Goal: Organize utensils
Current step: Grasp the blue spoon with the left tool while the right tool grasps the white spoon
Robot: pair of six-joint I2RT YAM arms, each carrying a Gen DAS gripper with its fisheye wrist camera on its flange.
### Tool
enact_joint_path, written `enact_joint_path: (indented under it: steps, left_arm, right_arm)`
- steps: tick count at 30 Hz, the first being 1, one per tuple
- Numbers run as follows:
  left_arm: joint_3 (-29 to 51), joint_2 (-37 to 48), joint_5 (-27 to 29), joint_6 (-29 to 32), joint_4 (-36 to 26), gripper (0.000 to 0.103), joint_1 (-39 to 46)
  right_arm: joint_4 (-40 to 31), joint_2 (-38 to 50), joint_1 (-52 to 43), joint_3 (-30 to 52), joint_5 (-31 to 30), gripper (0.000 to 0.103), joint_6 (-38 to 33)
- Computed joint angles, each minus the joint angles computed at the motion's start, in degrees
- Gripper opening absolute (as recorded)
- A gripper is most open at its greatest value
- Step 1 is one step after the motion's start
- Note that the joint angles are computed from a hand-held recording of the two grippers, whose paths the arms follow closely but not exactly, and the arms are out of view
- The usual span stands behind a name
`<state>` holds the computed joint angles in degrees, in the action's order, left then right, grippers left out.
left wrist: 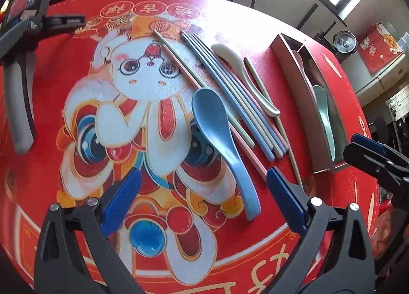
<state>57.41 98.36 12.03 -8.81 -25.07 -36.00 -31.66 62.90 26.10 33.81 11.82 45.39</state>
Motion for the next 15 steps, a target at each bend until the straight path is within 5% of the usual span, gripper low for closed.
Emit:
enact_joint_path:
  steps: [2,4,15]
  left_arm:
    - [-0.9,0.1,0.3,-0.7,0.9,0.093,-0.6]
    - [-0.7,1.0,1.4,-0.9,0.9,0.076,-0.5]
    - [0.5,2.7,3.2,-2.8,2.0,0.052,-0.8]
  right_arm:
    - [0.1,0.8,0.0,0.3,0.0,0.076,-0.6]
    - [0.4,1.5,-0.6,0.5,-0.7,0.071,-1.6]
    - [4.8,8.8,-5.6,3.0,-6.9,0.035,-7.6]
